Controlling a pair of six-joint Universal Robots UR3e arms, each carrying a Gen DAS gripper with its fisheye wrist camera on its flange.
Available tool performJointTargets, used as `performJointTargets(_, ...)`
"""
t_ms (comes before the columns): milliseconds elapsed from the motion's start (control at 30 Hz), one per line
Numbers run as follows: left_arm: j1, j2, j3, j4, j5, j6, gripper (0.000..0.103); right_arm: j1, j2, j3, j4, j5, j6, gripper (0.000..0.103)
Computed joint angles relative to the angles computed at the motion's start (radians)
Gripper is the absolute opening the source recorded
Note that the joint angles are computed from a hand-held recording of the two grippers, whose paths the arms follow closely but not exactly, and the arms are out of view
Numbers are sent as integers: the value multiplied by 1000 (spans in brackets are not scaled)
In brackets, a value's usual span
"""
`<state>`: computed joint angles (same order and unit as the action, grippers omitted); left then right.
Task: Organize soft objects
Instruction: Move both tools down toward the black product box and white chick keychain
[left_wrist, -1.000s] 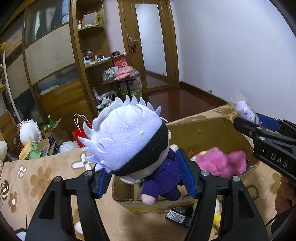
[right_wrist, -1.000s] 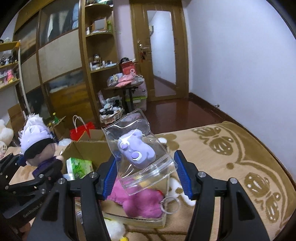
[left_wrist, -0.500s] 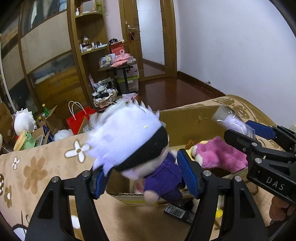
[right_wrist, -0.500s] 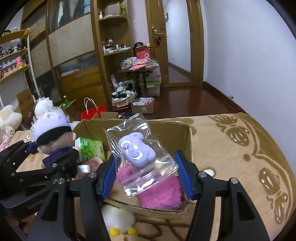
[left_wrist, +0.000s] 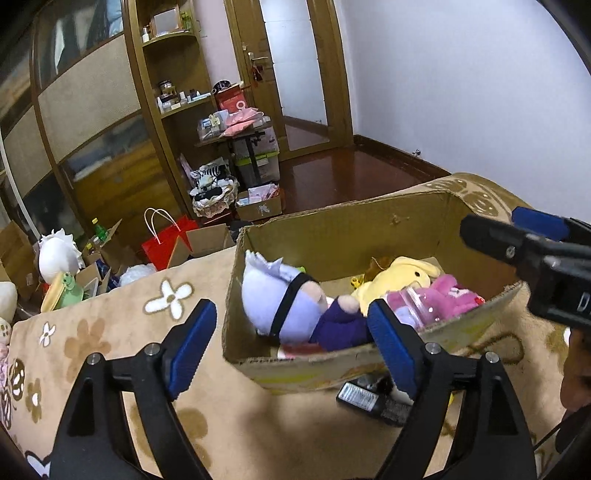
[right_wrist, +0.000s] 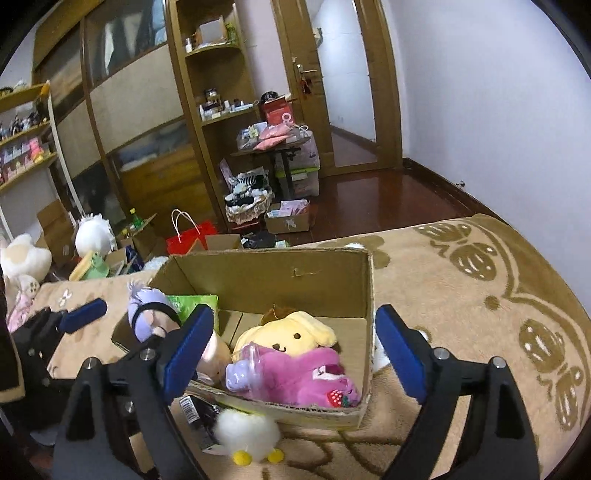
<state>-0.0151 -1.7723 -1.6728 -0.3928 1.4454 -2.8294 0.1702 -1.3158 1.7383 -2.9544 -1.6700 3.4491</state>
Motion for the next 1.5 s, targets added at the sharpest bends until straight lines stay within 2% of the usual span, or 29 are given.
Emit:
performJointTargets(67,11,33,-24,-13,-6,-7,89,-1,-21,14,2,-2,5,103)
performJointTargets(267,45,145,-109,-48,-34,3,92,17,-100,69,3,-24,16,103)
performJointTargets(400,58,213,-143,-95,-51,12,98,38,-134,89,16,-50,29,103)
performJointTargets(700,97,339,-180,-290,-98,23,99,77,-206,132,100,-66,19,103)
performJointTargets(867,89,332,-169,-334,-75,21,99,82,-226,153,125,-40,26,103)
performJointTargets(1000,83,313,-177,-323,-71,22,99,83,-219,158,151,-21,35,103)
performJointTargets(1500,30,130,-89,-371,-68,22,99,42,-111,149,193,54,100,103)
